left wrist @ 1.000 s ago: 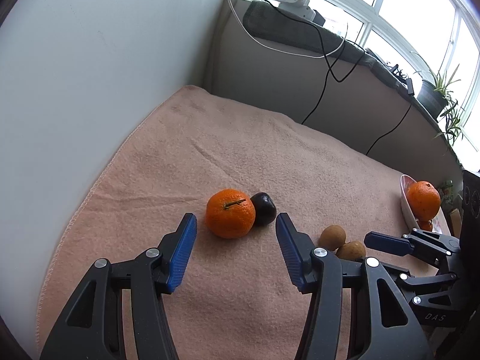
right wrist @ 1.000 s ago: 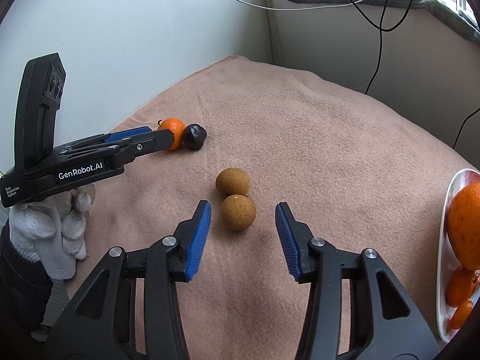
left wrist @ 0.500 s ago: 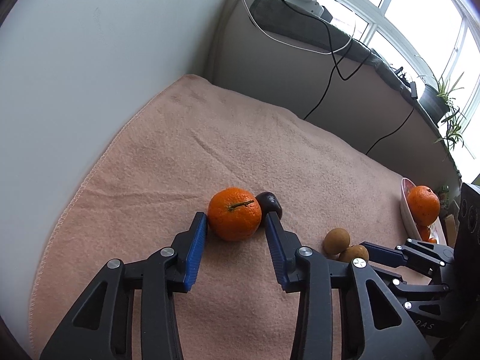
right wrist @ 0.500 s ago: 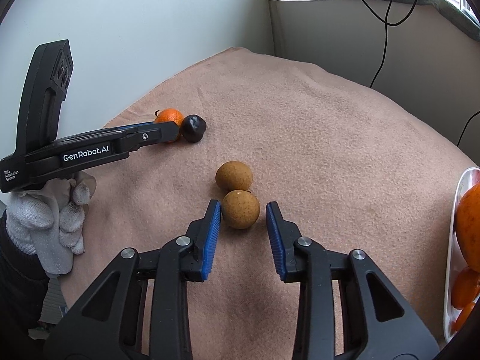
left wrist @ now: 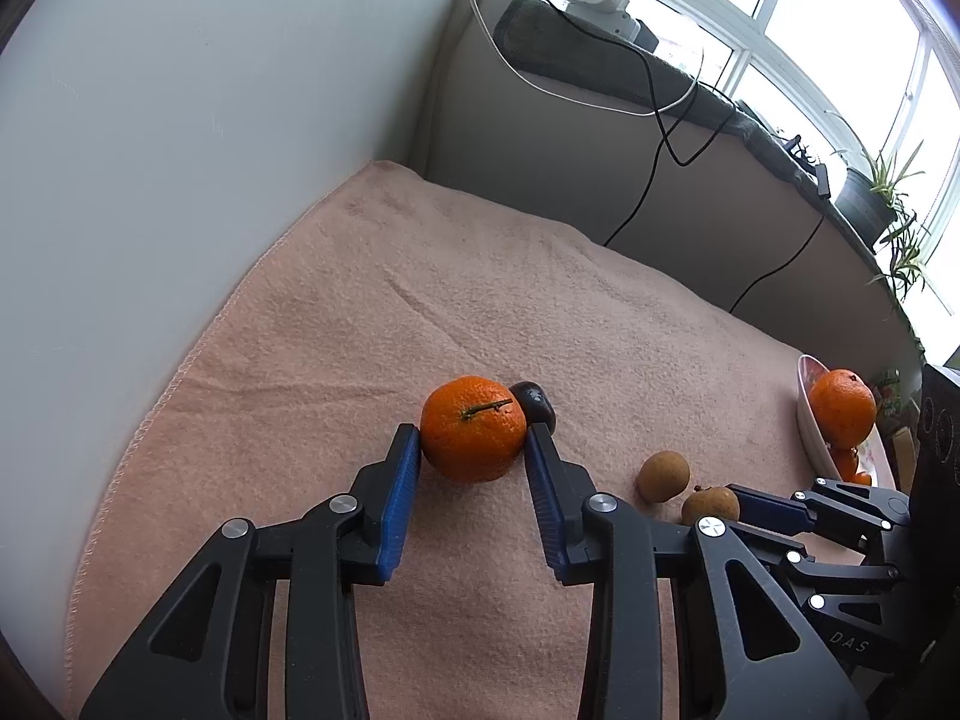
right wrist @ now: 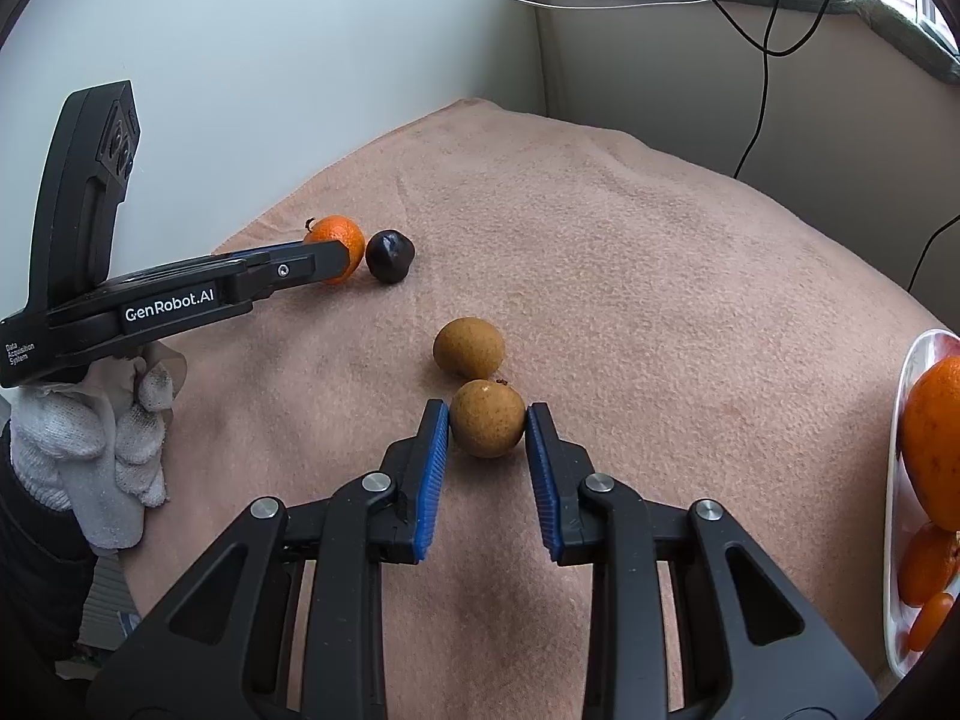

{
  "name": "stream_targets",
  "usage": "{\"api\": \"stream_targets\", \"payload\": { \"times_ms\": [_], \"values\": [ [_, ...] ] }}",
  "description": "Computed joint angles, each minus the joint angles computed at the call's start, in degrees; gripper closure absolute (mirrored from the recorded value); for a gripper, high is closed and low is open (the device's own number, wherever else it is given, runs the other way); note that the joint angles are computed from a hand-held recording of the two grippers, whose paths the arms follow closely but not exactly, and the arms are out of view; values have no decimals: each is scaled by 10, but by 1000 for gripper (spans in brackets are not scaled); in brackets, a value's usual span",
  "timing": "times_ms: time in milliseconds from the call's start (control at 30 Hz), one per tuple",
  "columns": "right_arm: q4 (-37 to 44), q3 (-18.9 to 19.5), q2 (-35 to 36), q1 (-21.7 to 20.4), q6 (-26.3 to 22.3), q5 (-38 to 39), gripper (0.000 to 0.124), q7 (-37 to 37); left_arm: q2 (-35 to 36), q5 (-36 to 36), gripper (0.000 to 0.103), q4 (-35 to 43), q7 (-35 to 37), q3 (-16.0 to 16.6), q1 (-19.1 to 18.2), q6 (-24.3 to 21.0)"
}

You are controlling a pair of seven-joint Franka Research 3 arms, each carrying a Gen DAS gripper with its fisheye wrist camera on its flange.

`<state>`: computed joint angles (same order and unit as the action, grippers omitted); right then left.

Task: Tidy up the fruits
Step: 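Close the left tool on the tangerine while the right tool grasps a brown longan, then carry the tangerine and longan toward the plate with both tools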

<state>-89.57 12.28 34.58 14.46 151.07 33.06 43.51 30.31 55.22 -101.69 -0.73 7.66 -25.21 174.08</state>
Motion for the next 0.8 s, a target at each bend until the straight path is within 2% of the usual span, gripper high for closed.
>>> {"api": "stream_targets", "payload": {
  "times_ms": [133,367,800],
  "values": [
    [-15,5,-11,-7,7,12,96,-9,-10,18,69,-9,-21,11,-13,2],
    [-48,9,-38,-18,20,39,96,-31,-23,58,69,-13,-62,9,-23,-1],
    [-117,7,-96,-39,47,107,96,-75,-27,111,69,11,-82,-40,-15,-22]
  ]
}}
